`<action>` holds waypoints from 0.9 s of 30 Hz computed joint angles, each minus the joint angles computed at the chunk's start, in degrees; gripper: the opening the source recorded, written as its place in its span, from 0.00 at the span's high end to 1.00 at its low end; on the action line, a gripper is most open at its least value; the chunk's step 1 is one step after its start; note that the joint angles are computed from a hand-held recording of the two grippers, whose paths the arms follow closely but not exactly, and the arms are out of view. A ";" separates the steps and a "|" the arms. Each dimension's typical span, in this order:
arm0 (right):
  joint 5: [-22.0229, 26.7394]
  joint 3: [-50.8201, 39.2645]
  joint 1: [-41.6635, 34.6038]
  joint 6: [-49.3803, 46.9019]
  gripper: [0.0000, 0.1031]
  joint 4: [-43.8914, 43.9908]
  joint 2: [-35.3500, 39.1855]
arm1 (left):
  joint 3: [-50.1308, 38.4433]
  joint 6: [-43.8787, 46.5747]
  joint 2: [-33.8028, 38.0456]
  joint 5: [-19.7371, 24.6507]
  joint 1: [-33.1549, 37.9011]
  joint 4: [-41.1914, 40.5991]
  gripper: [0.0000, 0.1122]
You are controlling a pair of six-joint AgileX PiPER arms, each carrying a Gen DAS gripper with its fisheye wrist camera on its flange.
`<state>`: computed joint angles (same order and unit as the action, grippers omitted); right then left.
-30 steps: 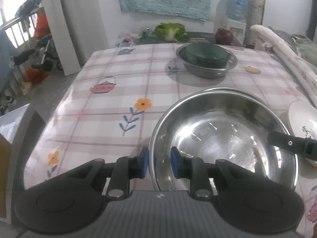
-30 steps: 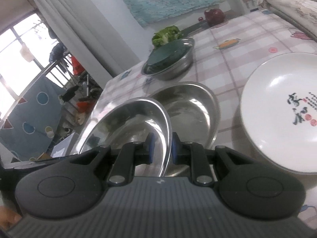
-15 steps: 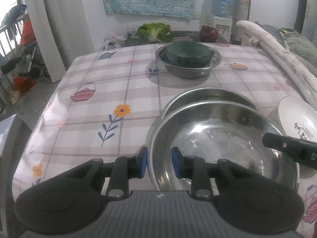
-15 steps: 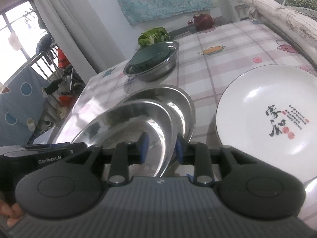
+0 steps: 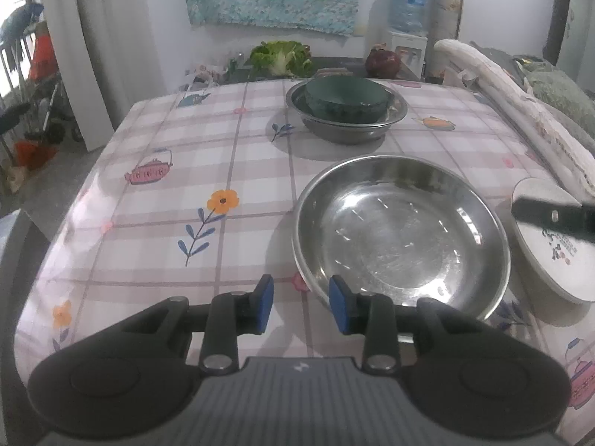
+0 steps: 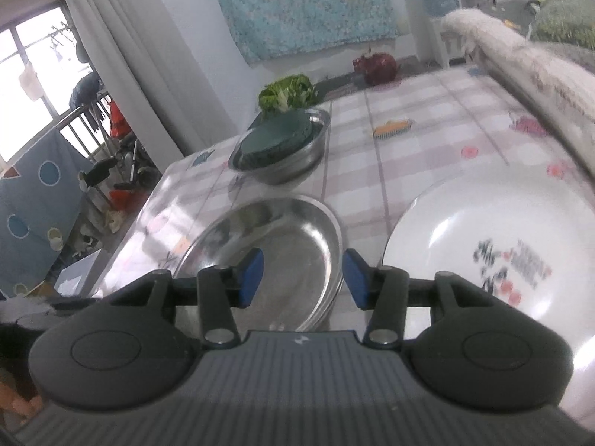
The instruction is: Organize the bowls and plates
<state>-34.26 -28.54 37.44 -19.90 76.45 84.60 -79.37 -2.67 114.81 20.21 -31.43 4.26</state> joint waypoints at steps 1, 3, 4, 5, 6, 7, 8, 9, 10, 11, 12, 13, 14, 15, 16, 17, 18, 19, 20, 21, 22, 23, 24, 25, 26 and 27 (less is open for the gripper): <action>0.50 -0.49 -1.09 -1.51 0.55 0.22 -0.05 | -0.38 0.63 0.35 0.13 0.21 -0.85 0.69; 2.48 -1.97 -4.20 -3.80 0.55 -0.90 0.48 | -1.45 2.03 1.22 0.68 0.59 -2.71 0.69; 4.10 -3.08 -6.12 -5.11 0.55 -1.69 1.09 | -2.09 2.90 1.74 1.07 0.81 -3.87 0.69; 5.57 -4.05 -7.55 -6.54 0.55 -1.97 1.55 | -2.63 3.98 2.16 1.45 1.04 -5.22 0.69; 7.84 -5.67 -9.58 -8.73 0.55 -2.00 2.59 | -3.56 5.81 2.85 2.13 1.37 -7.49 0.69; 10.10 -7.16 -11.46 -10.27 0.55 -2.35 3.68 | -4.87 8.95 3.72 3.28 1.97 -11.37 0.69; 12.20 -8.60 -13.14 -10.92 0.55 -3.23 4.80 | -5.75 10.95 4.32 4.24 2.39 -14.08 0.69; 14.24 -9.87 -14.68 -11.15 0.55 -4.31 5.91 | -6.93 12.52 5.15 5.27 2.82 -16.35 0.69; 15.84 -11.40 -15.83 -12.60 0.55 -3.95 7.19 | -7.69 13.07 5.75 5.78 3.03 -17.27 0.69; 17.13 -12.94 -16.67 -15.79 0.55 -1.89 8.44 | -8.48 13.06 6.40 6.15 3.09 -17.41 0.69; 18.00 -14.45 -17.24 -20.01 0.55 1.24 9.66 | -9.15 12.71 6.99 6.31 3.07 -17.06 0.69; 18.57 -15.58 -17.61 -23.04 0.55 3.51 10.72 | -9.68 12.20 7.45 6.40 3.01 -16.62 0.70; 19.61 -16.83 -18.29 -25.90 0.55 5.44 11.93 | -9.91 11.46 7.78 6.26 2.92 -16.09 0.72; 20.39 -17.64 -18.68 -28.13 0.55 7.06 12.74 | -10.45 10.49 8.24 6.34 2.85 -15.39 0.75; 20.90 -18.45 -18.88 -29.58 0.55 8.11 13.65 | -11.16 9.60 8.81 6.62 2.85 -14.88 0.76; 21.29 -18.98 -18.94 -30.84 0.55 9.05 14.36 | -11.99 9.04 9.42 7.08 2.92 -14.72 0.78; 21.14 -19.32 -18.84 -31.89 0.54 9.89 14.84 | -12.38 8.83 9.72 7.36 3.03 -14.91 0.79; 20.92 -19.65 -18.61 -33.08 0.53 10.98 15.20 | -12.60 9.47 9.97 7.44 3.29 -15.93 0.79; 20.53 -19.90 -18.30 -33.98 0.53 11.96 15.47 | -12.62 10.11 10.09 7.37 3.52 -16.85 0.80; 20.48 -20.05 -18.18 -34.59 0.53 12.67 15.52 | -12.59 10.42 10.13 7.29 3.68 -17.30 0.80; 20.72 -19.95 -18.19 -34.43 0.53 12.55 15.40 | -12.59 10.42 10.11 7.30 3.75 -17.36 0.81; 21.16 -19.94 -18.23 -33.82 0.52 12.08 15.39 | -12.63 10.38 10.15 7.28 3.86 -17.26 0.82; 21.59 -19.98 -18.24 -33.26 0.52 11.73 15.36 | -12.96 10.00 10.35 7.40 3.96 -16.81 0.83; 22.17 -20.09 -18.24 -32.00 0.52 10.73 15.45 | -13.10 9.61 10.47 7.43 4.17 -16.46 0.83; 22.68 -19.99 -18.34 -29.94 0.52 8.87 15.49 | -13.12 9.26 10.46 7.53 4.41 -16.30 0.83; 23.16 -20.17 -18.23 -27.77 0.52 7.17 15.68 | -13.21 9.30 10.58 7.64 4.85 -16.52 0.83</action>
<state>-11.10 -48.71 19.21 -47.67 83.62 100.28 -92.58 6.63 125.40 27.85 -26.59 -12.26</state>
